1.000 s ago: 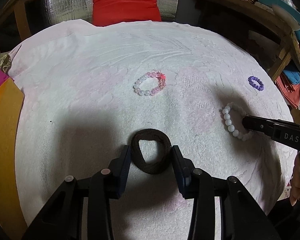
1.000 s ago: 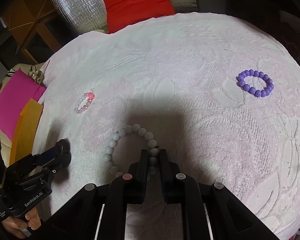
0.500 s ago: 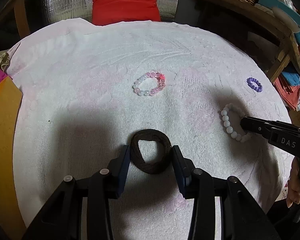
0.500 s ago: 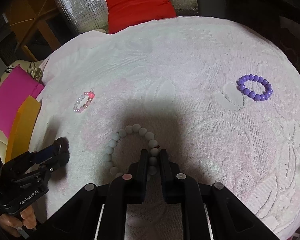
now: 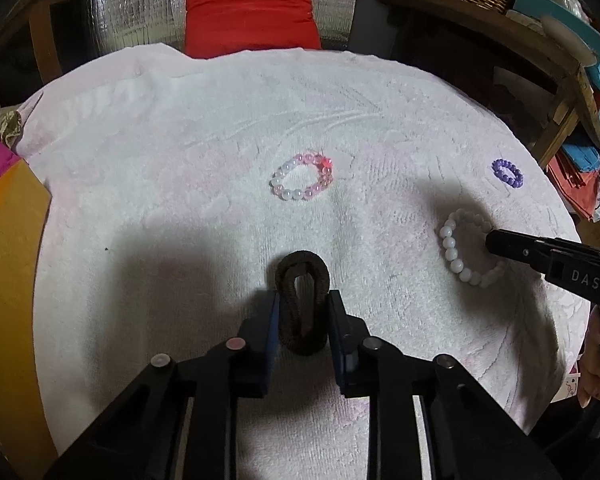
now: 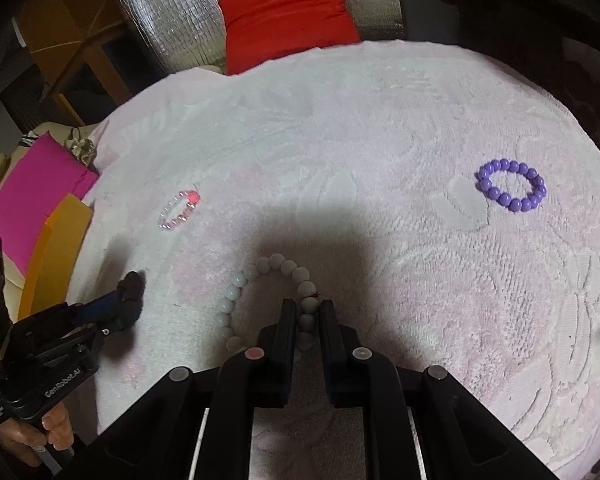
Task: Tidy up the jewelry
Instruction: 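Pinch the dark fabric hair tie with the left tool while the right tool holds the bracelet, then carry hair tie and white bracelet into the orange box and open both tools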
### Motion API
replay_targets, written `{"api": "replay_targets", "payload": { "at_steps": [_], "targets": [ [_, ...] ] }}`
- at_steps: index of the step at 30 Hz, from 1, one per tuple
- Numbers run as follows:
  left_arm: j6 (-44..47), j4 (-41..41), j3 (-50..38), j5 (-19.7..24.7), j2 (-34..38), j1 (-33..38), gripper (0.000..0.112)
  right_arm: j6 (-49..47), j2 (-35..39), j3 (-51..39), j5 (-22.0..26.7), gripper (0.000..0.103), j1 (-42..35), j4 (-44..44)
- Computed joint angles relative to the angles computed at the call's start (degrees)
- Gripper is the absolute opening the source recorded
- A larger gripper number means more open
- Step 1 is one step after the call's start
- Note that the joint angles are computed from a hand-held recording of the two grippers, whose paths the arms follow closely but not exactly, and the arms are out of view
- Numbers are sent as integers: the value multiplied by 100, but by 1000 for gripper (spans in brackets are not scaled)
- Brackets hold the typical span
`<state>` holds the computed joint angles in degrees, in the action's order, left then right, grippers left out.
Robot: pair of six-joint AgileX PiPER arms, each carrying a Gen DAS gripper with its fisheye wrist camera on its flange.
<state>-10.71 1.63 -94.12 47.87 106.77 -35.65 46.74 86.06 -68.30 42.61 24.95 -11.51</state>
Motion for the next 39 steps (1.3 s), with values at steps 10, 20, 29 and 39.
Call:
{"api": "replay_targets", "payload": {
  "at_steps": [10,20,29,39],
  "targets": [
    [65,-119,270,-202,-367,196,19,341,-36,-335,144,13,330,-465],
    [98,-100,487,-371,-713,247,19,187,-187,-188,218,14,-139,-30],
    [-142,355,642,-389,-870,216,19,274,386,-625,562,55,166,-493],
    [-199,549,917,-482,-1210,386,19,578,1219,-1351,1399,11,906,-1724]
  ]
}}
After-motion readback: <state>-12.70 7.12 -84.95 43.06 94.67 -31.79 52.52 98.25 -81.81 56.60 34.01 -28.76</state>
